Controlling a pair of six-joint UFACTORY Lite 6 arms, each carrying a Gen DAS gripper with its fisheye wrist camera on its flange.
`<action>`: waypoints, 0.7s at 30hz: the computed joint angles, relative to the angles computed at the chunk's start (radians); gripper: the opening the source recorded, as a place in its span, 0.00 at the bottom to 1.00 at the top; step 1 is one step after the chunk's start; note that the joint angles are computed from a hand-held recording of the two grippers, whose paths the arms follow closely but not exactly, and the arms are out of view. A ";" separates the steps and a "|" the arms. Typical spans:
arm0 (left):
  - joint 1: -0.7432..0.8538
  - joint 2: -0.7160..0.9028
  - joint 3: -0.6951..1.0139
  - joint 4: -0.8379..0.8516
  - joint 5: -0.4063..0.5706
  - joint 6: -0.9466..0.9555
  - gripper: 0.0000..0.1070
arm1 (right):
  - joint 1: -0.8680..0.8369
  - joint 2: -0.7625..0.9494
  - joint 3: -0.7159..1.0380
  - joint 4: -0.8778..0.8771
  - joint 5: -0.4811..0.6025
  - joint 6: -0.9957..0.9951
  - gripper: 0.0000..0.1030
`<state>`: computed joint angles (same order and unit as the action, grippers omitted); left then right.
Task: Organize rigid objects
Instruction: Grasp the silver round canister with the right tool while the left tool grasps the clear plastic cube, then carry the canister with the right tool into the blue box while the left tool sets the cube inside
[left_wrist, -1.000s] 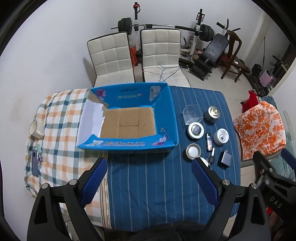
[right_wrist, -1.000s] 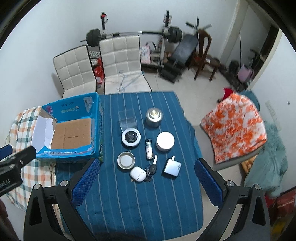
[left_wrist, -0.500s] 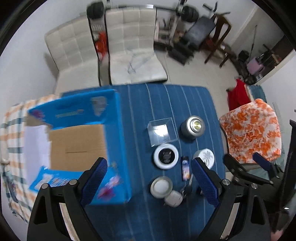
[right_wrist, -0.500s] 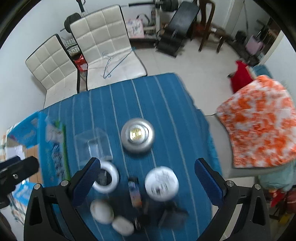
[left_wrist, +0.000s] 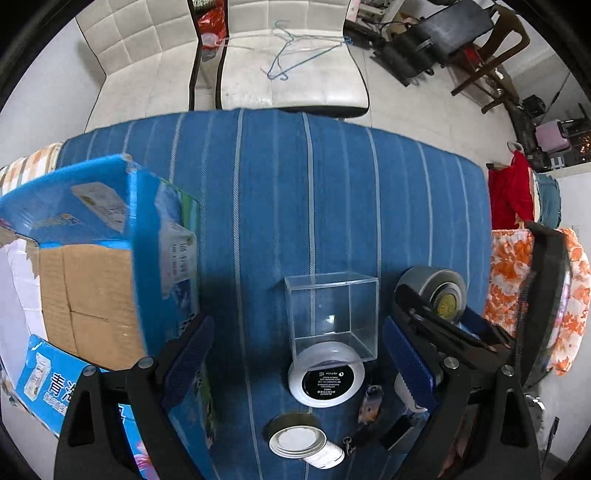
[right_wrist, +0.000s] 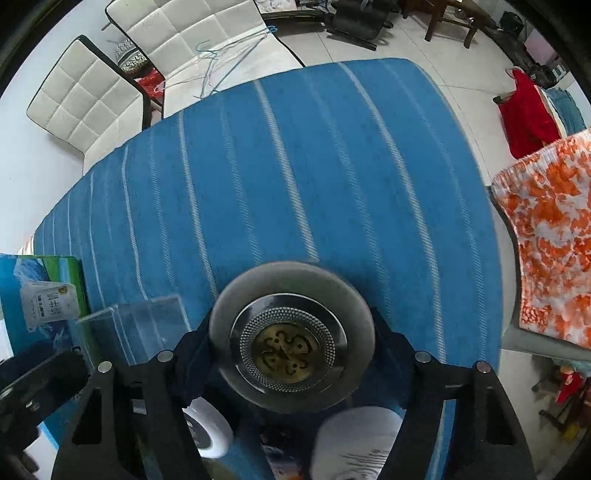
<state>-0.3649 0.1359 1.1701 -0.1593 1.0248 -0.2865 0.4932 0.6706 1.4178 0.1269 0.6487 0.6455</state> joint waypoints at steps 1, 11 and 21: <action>-0.003 0.018 0.010 -0.002 0.002 0.004 0.87 | -0.006 -0.012 -0.014 -0.026 0.023 0.018 0.73; -0.087 0.185 0.094 0.009 -0.011 -0.005 0.87 | -0.083 -0.078 -0.130 -0.052 0.012 -0.040 0.73; -0.105 0.277 0.090 0.043 -0.075 -0.018 0.75 | -0.057 -0.048 -0.140 -0.049 0.007 0.013 0.73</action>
